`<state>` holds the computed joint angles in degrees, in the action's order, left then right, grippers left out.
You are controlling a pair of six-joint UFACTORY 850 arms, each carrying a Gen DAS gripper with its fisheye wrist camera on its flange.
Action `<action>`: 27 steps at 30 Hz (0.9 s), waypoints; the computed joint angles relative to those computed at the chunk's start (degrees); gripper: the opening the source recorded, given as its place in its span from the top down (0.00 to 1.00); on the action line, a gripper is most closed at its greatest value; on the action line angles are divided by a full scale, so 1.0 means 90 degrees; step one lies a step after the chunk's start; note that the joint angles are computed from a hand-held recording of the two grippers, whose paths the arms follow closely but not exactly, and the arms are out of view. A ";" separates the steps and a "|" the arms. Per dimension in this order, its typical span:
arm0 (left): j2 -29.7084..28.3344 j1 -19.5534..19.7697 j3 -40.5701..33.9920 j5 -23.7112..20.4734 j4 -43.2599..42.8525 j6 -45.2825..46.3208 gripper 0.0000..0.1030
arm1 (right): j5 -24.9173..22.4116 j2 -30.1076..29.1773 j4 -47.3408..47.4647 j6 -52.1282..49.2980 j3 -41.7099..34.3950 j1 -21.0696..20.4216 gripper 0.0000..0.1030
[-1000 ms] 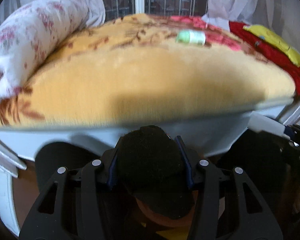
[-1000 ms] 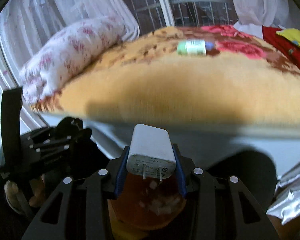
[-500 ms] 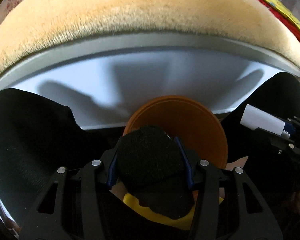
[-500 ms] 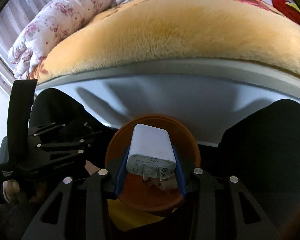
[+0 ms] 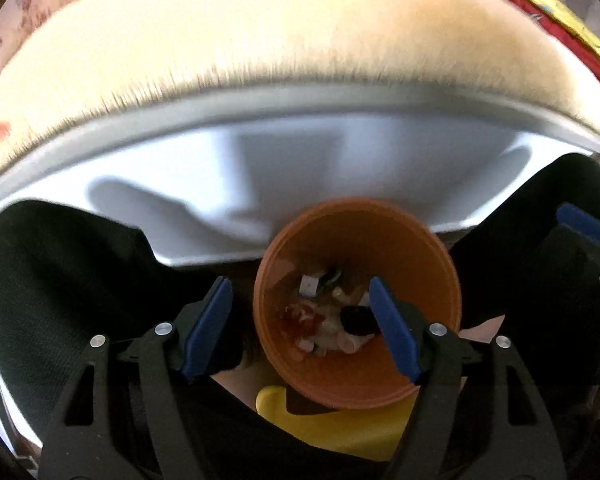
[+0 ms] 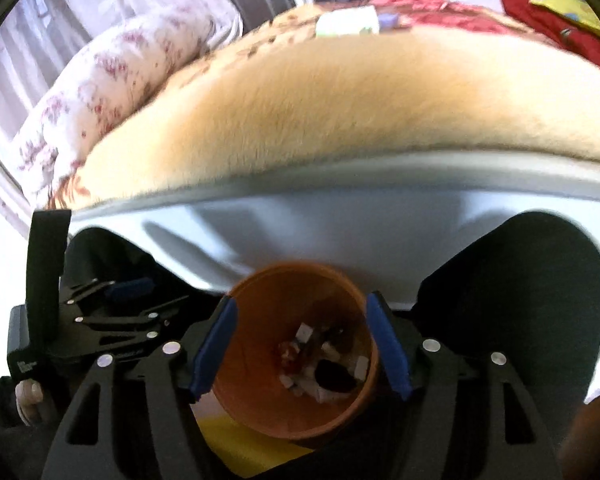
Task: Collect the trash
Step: 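Lower both tools over the orange bin and open them to drop the items, then grasp the pale green bottle with the left tool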
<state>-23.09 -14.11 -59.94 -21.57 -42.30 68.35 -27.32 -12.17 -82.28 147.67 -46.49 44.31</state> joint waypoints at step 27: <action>-0.3627 -0.1811 -0.6764 -0.1514 0.0338 0.2626 0.14 | -0.0847 0.1854 -0.1847 0.1980 0.1347 -0.1700 0.19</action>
